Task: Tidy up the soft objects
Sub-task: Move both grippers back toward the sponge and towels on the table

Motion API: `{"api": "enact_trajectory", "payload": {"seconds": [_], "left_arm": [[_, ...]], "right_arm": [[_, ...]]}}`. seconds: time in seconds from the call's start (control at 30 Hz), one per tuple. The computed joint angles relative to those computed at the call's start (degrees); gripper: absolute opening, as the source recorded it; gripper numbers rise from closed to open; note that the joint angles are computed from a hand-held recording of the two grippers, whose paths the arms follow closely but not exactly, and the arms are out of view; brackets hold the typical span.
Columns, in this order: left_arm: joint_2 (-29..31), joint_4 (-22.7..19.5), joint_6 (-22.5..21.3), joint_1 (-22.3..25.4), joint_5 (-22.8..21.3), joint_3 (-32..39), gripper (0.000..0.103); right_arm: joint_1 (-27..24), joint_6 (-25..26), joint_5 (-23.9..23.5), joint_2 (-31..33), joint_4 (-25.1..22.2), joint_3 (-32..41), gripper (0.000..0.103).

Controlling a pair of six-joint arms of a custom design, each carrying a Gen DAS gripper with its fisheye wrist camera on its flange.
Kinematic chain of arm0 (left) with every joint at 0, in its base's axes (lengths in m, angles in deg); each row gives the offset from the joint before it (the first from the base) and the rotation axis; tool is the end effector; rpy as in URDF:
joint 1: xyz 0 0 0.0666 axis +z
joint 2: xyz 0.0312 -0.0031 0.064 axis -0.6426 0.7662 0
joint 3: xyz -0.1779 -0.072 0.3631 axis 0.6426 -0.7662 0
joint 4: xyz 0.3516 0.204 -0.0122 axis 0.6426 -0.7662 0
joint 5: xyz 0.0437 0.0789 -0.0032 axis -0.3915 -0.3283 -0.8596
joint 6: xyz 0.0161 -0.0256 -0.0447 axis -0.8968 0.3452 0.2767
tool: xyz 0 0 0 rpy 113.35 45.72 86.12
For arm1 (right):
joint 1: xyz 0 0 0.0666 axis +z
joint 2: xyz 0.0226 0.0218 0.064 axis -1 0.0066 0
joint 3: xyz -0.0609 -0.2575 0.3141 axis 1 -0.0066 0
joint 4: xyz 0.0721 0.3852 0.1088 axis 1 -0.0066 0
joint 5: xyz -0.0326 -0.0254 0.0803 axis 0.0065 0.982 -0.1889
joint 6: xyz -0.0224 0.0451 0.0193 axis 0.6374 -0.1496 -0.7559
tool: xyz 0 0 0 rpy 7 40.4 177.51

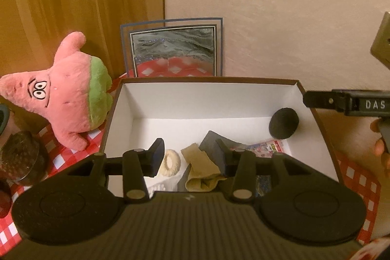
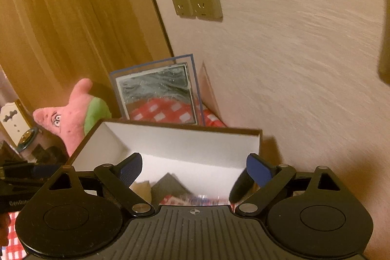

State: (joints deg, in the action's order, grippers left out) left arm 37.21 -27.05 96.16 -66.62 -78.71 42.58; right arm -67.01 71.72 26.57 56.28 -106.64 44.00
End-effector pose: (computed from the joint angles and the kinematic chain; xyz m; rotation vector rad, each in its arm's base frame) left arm 0.5072 -0.2403 0.4705 -0.1783 2.3935 0.0316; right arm 0.5726 0.2468 0.4740 -0.3826 2.2730 0.5533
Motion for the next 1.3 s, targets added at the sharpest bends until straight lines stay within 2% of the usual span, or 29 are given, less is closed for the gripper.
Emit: {"api": "enact_trajectory", "payload": {"seconds": [0.33,0.8,1.3], "left_arm": [[-5.1,-1.8,4.1,-3.6,-2.3,-3.2,0.044],[-12.6,-6.3,13.4,-11.2,-6.3,-8.8,0.047],[-18.7,-10.2,24.2,-18.1,-6.7,-16.0,0.048]], "right_arm": [[-0.4,0.0,-1.0,-7.9,0.4,-8.3,0.092],[1.4,-1.0,0.7,-20.0,1.4,-19.8,0.092],[6.0,-0.1,1.9,-27.3,-2.7,-27.0,0.092]]}}
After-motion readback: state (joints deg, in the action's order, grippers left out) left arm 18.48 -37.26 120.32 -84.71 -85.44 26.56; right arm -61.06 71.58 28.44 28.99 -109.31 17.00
